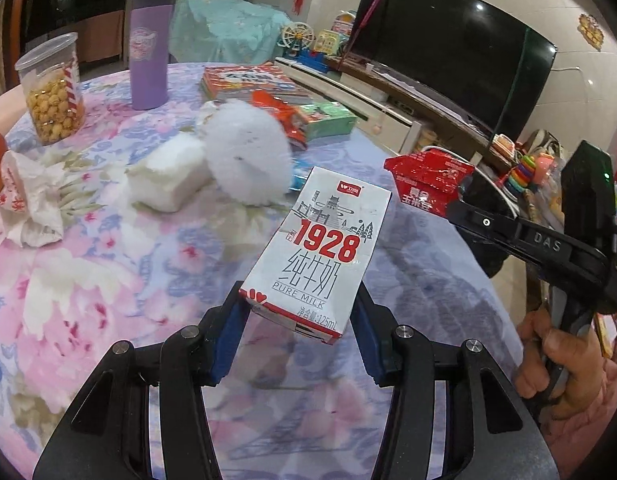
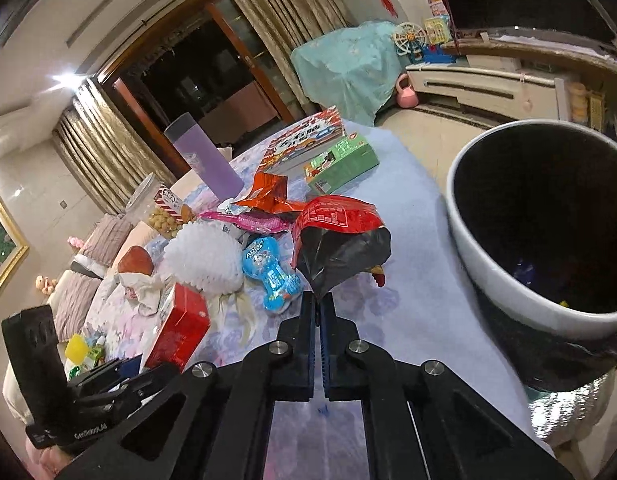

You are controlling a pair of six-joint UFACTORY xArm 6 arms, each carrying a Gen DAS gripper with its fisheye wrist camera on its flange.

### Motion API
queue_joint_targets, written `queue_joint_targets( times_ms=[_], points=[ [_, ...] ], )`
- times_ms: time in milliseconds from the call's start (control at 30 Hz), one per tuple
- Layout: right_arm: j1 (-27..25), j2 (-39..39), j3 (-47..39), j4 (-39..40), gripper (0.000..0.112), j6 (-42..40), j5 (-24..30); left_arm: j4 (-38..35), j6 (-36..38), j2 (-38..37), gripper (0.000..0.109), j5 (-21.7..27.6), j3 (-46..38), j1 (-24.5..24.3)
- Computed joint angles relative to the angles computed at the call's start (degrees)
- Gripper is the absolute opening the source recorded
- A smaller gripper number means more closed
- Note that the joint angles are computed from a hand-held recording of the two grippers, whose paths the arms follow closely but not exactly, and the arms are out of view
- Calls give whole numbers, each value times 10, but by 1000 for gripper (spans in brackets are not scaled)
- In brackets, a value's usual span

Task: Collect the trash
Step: 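Carry the carton and red bag over the trash bin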

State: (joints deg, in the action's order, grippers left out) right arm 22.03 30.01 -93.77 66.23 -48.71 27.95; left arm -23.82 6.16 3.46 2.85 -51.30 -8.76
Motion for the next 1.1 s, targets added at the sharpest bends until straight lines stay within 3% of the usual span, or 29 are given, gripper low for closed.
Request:
queue_joint_targets(
  times_ms=[500, 1100],
  points=[
    [-37, -76, 93, 51, 2, -62, -27, 100, -95, 35, 50, 17, -54, -39],
    [-86, -75, 93, 69, 2, -69, -34, 208, -159, 133, 50, 89, -210, -73]
  ],
)
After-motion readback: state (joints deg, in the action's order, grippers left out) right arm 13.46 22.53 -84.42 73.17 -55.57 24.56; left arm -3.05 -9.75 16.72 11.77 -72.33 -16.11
